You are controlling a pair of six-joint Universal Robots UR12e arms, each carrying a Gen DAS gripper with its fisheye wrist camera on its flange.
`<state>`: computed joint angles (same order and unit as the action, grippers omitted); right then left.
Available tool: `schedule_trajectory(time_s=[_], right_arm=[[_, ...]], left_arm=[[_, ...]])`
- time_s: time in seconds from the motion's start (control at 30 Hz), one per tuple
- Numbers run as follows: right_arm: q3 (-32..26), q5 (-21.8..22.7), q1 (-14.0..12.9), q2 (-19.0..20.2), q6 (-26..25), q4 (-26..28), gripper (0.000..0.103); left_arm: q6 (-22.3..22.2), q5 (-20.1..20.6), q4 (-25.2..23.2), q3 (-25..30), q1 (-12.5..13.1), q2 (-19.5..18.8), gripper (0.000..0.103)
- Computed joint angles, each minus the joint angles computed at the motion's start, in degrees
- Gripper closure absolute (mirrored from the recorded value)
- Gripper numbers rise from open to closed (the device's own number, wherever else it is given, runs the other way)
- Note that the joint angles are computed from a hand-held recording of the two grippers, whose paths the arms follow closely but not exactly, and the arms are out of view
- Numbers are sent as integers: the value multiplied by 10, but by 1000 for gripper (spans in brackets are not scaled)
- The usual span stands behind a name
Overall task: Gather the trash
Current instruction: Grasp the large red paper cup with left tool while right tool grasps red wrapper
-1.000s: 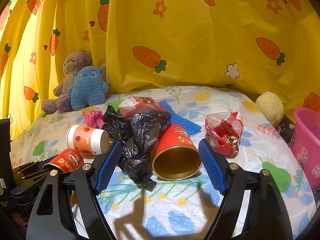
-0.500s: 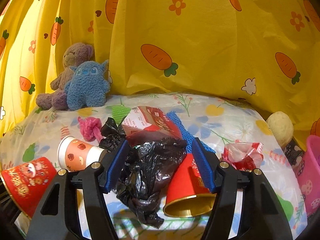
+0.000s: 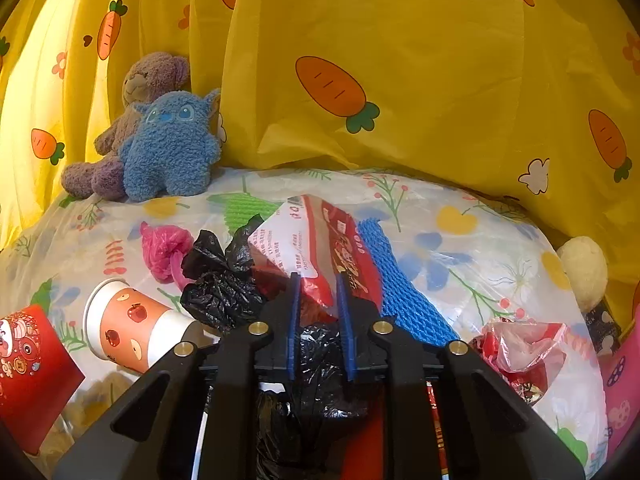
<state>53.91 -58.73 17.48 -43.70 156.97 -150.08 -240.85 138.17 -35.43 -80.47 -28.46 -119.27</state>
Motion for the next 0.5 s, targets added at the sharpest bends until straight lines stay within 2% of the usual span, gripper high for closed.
schedule_trajectory(time_s=[0.07,0.23,0.5], right_arm=[[2,6,-2,-1,5,-9,97],[9,27,-8,-4,28,-44,98],[12,60,-26,-9,98,-108,99]], left_arm=[[2,-1,2,1,0,-1,103],[3,-3,4,0,1,-1,103],[24,-3,11,13,-1,-9,103]])
